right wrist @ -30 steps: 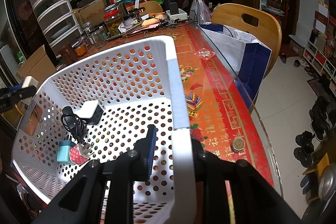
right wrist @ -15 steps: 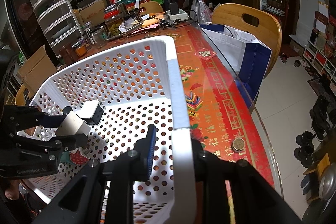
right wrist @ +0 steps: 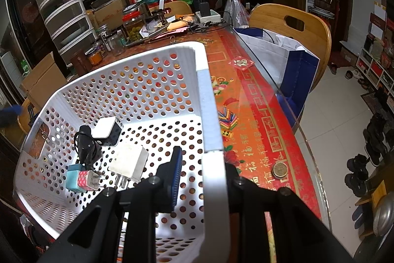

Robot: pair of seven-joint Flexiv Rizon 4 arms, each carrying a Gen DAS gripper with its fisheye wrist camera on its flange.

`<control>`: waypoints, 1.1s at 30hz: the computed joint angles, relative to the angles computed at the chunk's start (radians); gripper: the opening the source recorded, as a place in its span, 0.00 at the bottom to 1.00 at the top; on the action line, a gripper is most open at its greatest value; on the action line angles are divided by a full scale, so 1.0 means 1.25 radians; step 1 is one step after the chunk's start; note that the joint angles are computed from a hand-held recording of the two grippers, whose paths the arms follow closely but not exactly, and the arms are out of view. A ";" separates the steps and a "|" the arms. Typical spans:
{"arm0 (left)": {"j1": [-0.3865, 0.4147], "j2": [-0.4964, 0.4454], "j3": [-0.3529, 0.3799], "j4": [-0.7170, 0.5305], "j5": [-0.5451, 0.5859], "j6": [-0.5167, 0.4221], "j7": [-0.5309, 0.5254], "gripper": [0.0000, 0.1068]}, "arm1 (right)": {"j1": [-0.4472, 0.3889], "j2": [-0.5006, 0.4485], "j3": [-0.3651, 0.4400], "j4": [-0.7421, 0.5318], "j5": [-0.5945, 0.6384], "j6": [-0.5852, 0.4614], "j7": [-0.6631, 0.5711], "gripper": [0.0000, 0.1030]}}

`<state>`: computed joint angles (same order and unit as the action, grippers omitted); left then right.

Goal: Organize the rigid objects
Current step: 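Carry the white charger into the basket and open the left tool, then grasp the white plug charger with prongs using the left tool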

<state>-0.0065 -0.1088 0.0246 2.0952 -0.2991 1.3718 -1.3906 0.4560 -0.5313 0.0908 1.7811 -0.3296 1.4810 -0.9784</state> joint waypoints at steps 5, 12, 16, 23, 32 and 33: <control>0.096 -0.031 0.098 -0.013 0.146 -0.014 -0.188 0.96 | -0.003 -0.001 0.002 0.000 0.003 0.003 -0.004 0.23; 0.172 -0.186 0.026 -0.061 -0.019 -0.107 -0.043 0.95 | -0.010 -0.001 0.010 -0.001 0.007 -0.004 -0.011 0.23; 0.138 -0.225 0.039 -0.088 0.001 -0.114 -0.072 0.95 | -0.010 -0.001 0.010 -0.003 0.007 -0.011 -0.015 0.23; 0.081 -0.278 0.085 -0.146 0.085 -0.127 -0.173 0.90 | -0.009 0.000 0.009 -0.001 0.010 -0.007 -0.016 0.23; 0.046 -0.274 0.134 -0.144 0.190 -0.087 -0.266 0.56 | -0.009 0.000 0.009 -0.001 0.011 -0.007 -0.017 0.22; 0.030 -0.269 0.154 -0.142 0.216 -0.070 -0.287 0.55 | -0.009 0.000 0.009 -0.001 0.011 -0.007 -0.017 0.22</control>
